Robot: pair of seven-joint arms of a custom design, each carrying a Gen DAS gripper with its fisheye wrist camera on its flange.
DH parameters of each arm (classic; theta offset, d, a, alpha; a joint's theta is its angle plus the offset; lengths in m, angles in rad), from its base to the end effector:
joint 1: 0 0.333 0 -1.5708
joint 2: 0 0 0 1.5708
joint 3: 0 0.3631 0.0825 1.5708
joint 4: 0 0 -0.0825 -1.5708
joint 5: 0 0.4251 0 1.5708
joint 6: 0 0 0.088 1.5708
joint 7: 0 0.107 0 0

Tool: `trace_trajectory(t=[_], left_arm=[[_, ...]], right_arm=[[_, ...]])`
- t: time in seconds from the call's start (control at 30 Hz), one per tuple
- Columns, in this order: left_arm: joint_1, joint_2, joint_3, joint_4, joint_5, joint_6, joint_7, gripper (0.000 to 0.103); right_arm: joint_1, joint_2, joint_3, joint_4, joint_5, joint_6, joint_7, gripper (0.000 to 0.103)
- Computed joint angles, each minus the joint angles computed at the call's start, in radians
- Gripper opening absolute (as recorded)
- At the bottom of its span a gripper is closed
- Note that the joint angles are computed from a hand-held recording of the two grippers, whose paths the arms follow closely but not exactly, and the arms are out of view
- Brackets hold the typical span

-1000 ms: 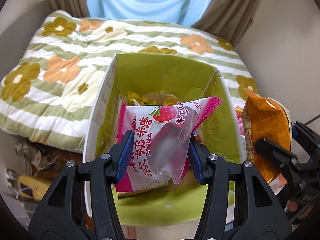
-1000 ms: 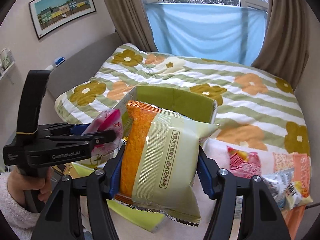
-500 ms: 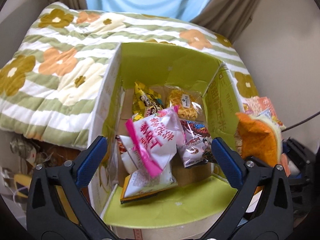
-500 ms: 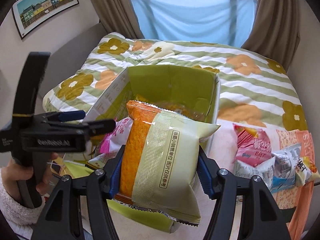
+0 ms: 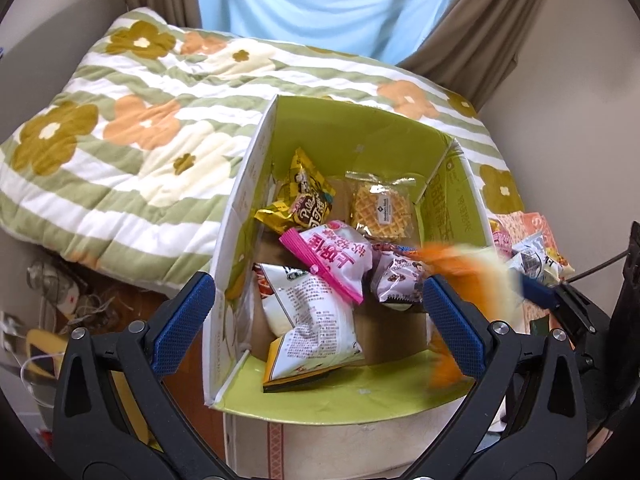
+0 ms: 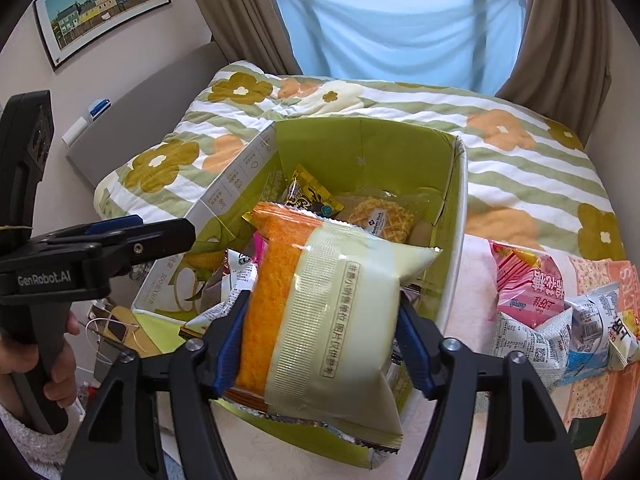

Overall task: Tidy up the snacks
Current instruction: 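Carry both bags over the cardboard box and open both grippers to drop them, then move both grippers back to the snack bags on the table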

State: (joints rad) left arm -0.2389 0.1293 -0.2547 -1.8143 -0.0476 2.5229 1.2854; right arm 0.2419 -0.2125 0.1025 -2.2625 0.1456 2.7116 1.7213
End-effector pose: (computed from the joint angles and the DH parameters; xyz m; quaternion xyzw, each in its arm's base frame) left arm 0.6084 -0.3166 0.5657 -0.6185 0.7306 -0.2782 0.0794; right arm 0.5226 0.1856 0.5513 -0.6969 0.6385 -0.1320 0.2985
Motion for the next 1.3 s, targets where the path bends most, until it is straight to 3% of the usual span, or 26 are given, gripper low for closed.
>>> trace_trajectory(t=[0.03,0.07,0.1,0.5,0.87,1.13,1.3], left_arm=[[0.001,-0.002,-0.001,-0.003,-0.005,-0.002,0.003,0.103],[0.0,-0.004,-0.002,-0.005,-0.005,-0.002,0.004,0.103],[-0.001,-0.01,0.0,-0.015,0.002,0.004,0.003,0.103],[0.01,0.017,-0.021,-0.005,-0.096,0.015,0.152,0.103],[-0.033,0.05,-0.051,0.055,-0.115,-0.006,0.211,0.103],[-0.121,0.087,-0.056,0.137,0.017,-0.005,0.069,0.103],[-0.196,0.137,-0.051,0.233,0.146,-0.039,-0.073,0.103]], right_arm=[[0.001,-0.004,0.002,-0.01,0.001,0.022,0.003,0.082],[0.001,-0.01,0.007,-0.024,-0.001,0.056,0.012,0.097],[0.001,-0.016,0.011,-0.031,-0.005,0.071,0.015,0.102],[-0.042,-0.058,0.066,-0.085,-0.116,0.118,0.167,0.102],[-0.157,-0.205,0.107,-0.184,-0.234,0.104,0.35,0.102],[-0.218,-0.33,0.059,-0.255,-0.239,0.075,0.273,0.102],[-0.218,-0.394,-0.045,-0.29,-0.177,0.058,0.108,0.102]])
